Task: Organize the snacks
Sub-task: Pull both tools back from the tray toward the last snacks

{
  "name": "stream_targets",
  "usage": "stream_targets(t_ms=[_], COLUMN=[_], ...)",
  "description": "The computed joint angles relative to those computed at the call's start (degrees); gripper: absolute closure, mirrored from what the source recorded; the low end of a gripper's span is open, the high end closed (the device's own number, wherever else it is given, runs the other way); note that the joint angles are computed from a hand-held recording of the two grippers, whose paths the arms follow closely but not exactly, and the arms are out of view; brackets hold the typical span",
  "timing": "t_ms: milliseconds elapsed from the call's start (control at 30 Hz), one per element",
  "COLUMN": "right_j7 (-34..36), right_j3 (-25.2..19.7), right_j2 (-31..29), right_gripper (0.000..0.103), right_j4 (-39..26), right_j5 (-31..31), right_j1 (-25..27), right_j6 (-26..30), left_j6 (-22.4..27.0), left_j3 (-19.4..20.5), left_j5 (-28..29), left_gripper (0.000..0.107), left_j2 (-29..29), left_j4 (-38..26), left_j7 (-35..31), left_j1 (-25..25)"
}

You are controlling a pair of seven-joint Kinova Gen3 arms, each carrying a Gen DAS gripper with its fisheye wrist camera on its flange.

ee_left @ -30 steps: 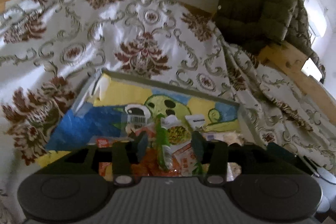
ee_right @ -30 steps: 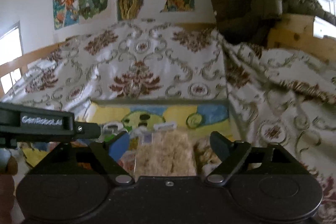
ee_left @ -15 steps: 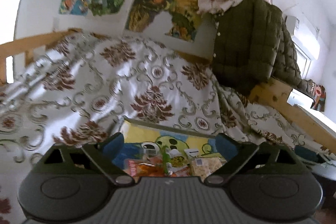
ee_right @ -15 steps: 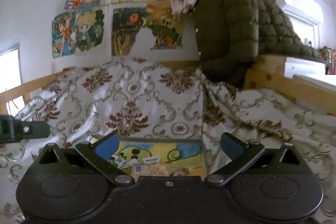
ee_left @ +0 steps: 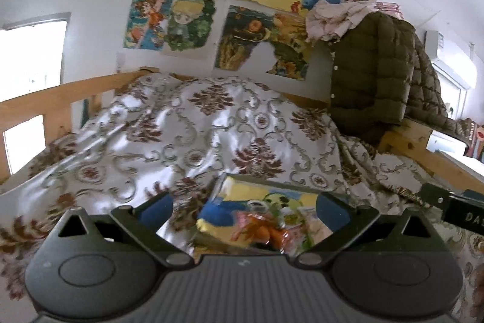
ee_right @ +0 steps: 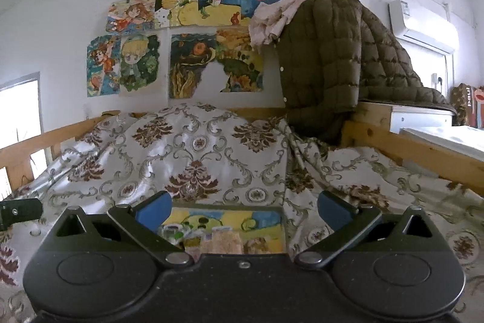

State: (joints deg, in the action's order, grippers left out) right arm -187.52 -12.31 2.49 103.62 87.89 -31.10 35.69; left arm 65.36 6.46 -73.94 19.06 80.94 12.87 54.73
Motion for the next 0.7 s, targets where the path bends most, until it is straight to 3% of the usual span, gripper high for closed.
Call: stream_targets(t_ms=[433,700], right_j7=[1.15,4.29], right_j3=[-6.27,-9.25], right_j2=[-7.27,-8.8], right_gripper=[0.001,0.001], right_j4=[8.13,9.39], right_j5=[-9.09,-16.54], right_j1=[-2.81,-3.78], right_j6=[8.12,11.06], left_j6=[10.66,13.68], left_j3=[4.0,5.56], left_j5=[2.57,5.0], left_gripper=[0.005,0.005], left_j2=[-1.24,-1.44], left_j4=[4.59,5.78], left_j7=[3.61,5.37], left_j1=[5.74,7.33])
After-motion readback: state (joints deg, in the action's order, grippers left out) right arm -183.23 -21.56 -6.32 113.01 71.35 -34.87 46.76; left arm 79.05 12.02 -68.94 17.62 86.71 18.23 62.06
